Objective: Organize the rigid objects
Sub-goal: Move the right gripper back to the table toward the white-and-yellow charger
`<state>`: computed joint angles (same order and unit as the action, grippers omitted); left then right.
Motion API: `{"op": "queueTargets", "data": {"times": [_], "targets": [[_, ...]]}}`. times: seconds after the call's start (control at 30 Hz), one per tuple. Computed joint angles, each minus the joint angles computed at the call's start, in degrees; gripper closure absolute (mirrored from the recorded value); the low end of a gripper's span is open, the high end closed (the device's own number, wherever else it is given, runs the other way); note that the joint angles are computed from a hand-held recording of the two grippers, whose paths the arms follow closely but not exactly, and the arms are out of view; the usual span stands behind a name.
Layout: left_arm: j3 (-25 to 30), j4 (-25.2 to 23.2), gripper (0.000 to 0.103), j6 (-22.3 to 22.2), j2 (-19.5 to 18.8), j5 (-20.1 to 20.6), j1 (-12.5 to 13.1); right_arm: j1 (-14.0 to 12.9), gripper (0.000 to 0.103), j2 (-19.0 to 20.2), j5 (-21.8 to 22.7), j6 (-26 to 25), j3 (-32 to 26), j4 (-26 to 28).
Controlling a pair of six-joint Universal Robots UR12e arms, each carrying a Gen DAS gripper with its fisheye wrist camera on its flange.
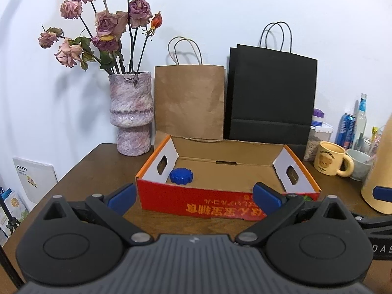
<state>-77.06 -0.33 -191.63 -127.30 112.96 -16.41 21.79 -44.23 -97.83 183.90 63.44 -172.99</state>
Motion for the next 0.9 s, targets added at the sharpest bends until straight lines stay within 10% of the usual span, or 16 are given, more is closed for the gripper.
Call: {"op": "queueTargets", "data": {"times": [0.9], "targets": [[-10.67,-0.72,0.0,-1.1,4.76,-0.45,-2.46,0.28,0.0,-7.37,0.18,-2.55,15.99,-4.68]]}}
